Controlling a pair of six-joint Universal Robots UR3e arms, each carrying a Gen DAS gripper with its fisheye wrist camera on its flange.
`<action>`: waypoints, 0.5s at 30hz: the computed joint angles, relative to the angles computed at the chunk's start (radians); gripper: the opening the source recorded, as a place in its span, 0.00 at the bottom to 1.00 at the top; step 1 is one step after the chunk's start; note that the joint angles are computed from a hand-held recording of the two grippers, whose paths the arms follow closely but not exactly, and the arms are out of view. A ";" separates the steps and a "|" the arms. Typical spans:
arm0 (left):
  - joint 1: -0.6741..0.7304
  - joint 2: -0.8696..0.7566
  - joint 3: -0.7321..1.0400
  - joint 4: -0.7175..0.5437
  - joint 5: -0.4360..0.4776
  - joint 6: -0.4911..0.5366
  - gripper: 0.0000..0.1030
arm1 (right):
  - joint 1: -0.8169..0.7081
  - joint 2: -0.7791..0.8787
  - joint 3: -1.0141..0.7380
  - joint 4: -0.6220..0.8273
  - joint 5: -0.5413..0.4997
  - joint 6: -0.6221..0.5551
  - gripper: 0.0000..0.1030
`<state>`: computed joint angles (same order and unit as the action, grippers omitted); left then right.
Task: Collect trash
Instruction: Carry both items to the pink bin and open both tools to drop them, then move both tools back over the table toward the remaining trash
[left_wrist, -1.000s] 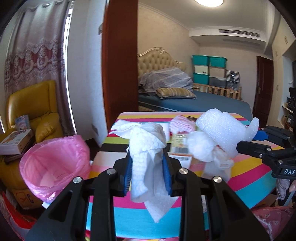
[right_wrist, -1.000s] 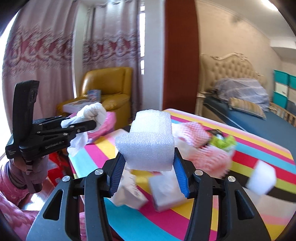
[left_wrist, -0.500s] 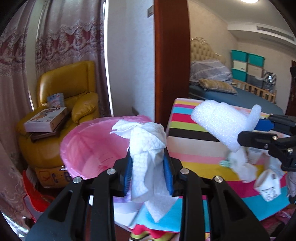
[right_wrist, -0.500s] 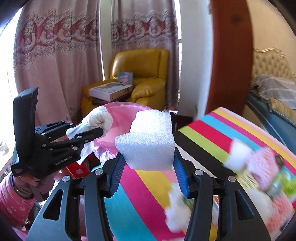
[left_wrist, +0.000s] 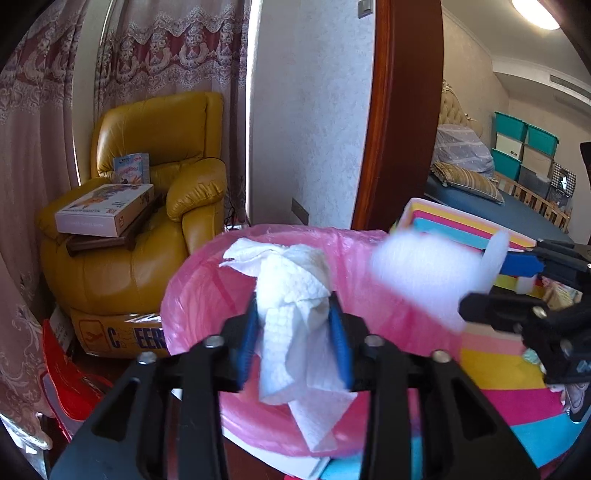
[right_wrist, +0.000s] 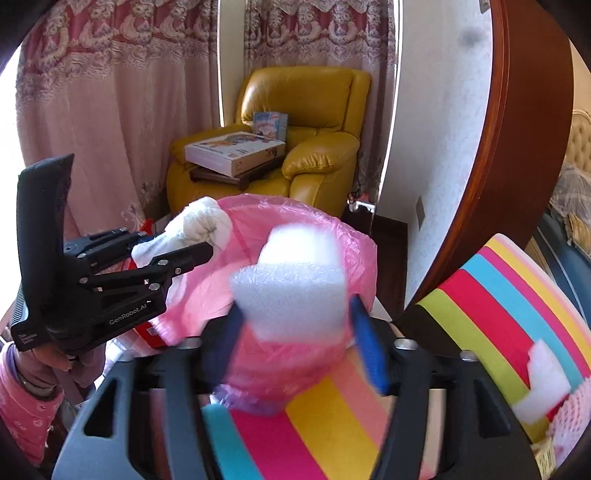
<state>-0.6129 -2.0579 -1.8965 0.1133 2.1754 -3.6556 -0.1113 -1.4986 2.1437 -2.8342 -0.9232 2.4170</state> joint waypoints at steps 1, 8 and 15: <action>0.006 -0.005 -0.002 0.000 0.025 -0.022 0.66 | -0.002 0.011 -0.010 -0.017 0.006 0.027 0.72; -0.083 -0.013 -0.022 0.030 0.193 -0.089 0.91 | -0.321 -0.314 0.044 0.478 0.244 -0.281 0.72; -0.230 -0.079 0.109 0.007 0.245 -0.075 0.95 | -0.925 -0.603 -0.150 1.509 0.404 -1.067 0.73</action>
<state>-0.8432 -2.1370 -1.7870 0.1203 2.4207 -3.7307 -1.0361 -2.1017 1.9934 -1.3252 -0.5193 1.3503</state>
